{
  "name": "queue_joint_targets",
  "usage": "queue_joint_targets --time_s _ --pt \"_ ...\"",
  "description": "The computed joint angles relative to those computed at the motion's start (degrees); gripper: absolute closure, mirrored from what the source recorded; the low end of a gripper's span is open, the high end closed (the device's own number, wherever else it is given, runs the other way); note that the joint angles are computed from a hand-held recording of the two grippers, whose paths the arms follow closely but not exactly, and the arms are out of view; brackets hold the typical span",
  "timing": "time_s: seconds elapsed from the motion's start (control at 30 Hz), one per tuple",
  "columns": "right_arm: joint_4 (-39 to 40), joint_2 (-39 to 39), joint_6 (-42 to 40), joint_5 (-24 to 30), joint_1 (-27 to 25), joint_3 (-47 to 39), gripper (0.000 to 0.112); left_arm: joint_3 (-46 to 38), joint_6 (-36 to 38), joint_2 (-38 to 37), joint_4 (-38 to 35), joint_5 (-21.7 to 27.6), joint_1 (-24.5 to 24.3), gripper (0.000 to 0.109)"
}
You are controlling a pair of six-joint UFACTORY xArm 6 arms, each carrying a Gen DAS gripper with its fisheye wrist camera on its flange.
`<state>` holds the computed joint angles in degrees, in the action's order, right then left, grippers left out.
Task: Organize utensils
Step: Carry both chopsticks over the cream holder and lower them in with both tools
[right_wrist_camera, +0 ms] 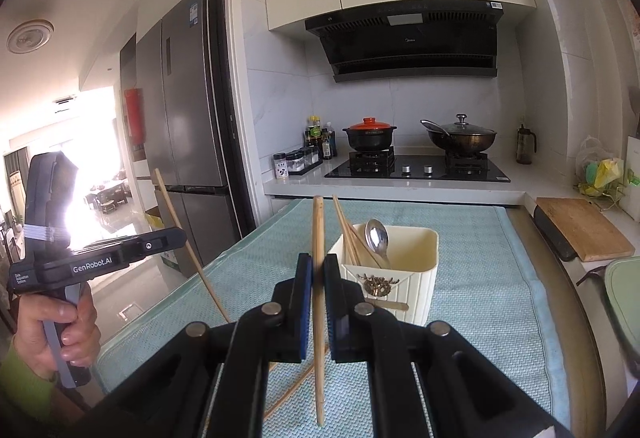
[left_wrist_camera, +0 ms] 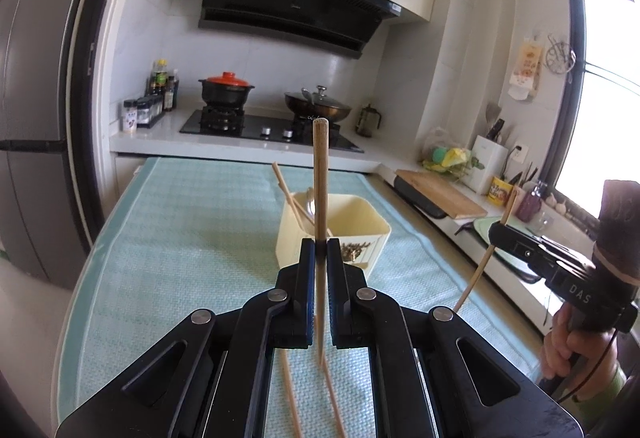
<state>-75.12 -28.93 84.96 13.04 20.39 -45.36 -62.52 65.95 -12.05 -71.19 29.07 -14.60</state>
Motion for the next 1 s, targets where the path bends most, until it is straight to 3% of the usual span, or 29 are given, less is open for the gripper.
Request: queue_joint_targets --time_s 0.43,0.6,0.83,0.93,1.0 --pt "4.6 6.7 -9.4 -4.5 -7.7 -11.8 0.106 -20.2 -6.7 12.2 4.6 2.4 -1.5 0.105" --pt "1.2 11.7 -9.1 -4.3 -9.7 -20.0 0.106 -31.5 -12.0 20.3 8.1 1.8 -3.3 0.105" --pt "-2.7 21.0 -7.3 -5.3 -12.9 -29.8 0.106 -47.6 -23.9 34.2 20.3 1.5 -5.9 0.105" --pt "0.1 25.6 -10.4 -6.2 -14.4 -31.9 0.106 -52.9 -29.4 39.9 26.8 2.0 -7.0 0.105" --pt "6.6 28.7 -16.6 -6.5 -15.1 -32.4 0.106 -56.8 -33.3 43.9 31.3 3.3 -7.5 0.105"
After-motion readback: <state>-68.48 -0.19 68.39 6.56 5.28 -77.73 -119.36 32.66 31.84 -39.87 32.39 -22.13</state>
